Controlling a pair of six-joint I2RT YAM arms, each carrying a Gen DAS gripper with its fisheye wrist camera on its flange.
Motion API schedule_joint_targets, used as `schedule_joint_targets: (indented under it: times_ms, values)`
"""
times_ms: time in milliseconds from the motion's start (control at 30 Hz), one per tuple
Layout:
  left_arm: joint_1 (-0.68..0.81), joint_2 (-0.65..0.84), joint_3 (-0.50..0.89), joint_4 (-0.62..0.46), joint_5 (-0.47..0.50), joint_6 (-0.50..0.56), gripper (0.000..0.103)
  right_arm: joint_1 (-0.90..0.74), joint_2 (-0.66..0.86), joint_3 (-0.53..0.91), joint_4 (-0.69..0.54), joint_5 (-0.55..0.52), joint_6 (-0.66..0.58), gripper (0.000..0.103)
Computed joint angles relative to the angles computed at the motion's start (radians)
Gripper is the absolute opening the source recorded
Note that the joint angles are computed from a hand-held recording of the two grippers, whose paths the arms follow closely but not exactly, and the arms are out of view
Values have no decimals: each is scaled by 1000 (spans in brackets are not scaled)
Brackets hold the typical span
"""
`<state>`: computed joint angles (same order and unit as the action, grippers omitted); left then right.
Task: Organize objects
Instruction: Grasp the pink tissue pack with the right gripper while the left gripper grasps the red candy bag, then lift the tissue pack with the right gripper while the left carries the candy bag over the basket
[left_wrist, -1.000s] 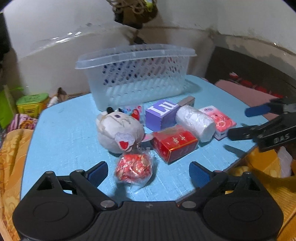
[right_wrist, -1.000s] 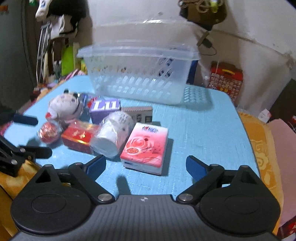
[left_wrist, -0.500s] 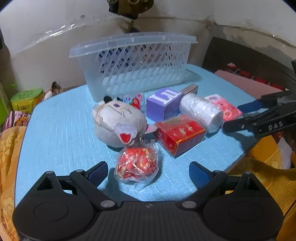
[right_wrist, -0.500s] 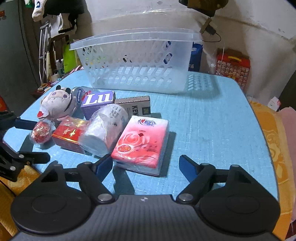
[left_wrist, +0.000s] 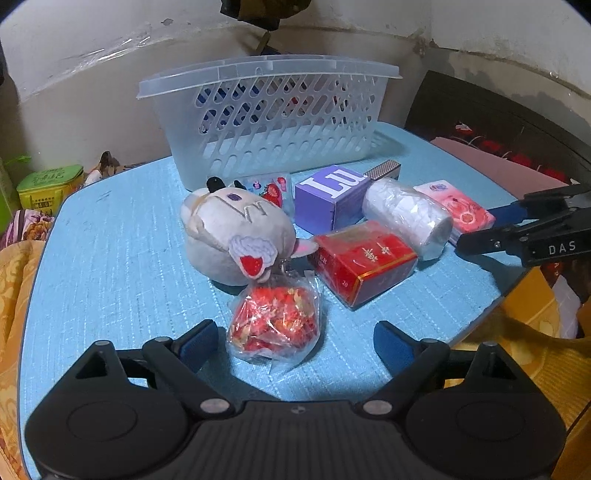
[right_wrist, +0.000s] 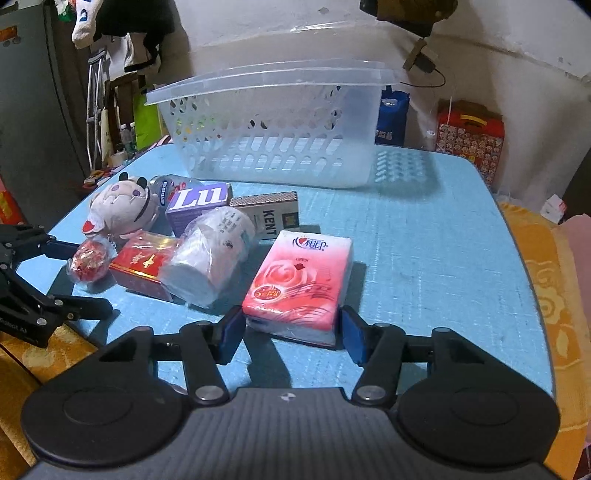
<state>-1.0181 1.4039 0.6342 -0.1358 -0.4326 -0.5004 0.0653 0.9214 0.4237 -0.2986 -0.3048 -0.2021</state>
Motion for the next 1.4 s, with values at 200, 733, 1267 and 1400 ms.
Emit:
schedule_joint_targets:
  times_ms: [200, 733, 1267, 1400]
  values:
    - [-29, -5, -7, 18, -23, 3, 67, -5, -33, -6, -13, 5, 2, 59]
    - [-70, -15, -10, 15, -57, -6, 52, 73, 37, -6, 58, 91, 57, 68]
    - [-99, -17, -11, 54, -90, 5, 50, 95, -95, -38, 32, 149, 56, 60]
    - [-125, -80, -51, 93, -126, -2, 50, 59, -187, -46, -9, 111, 70, 60]
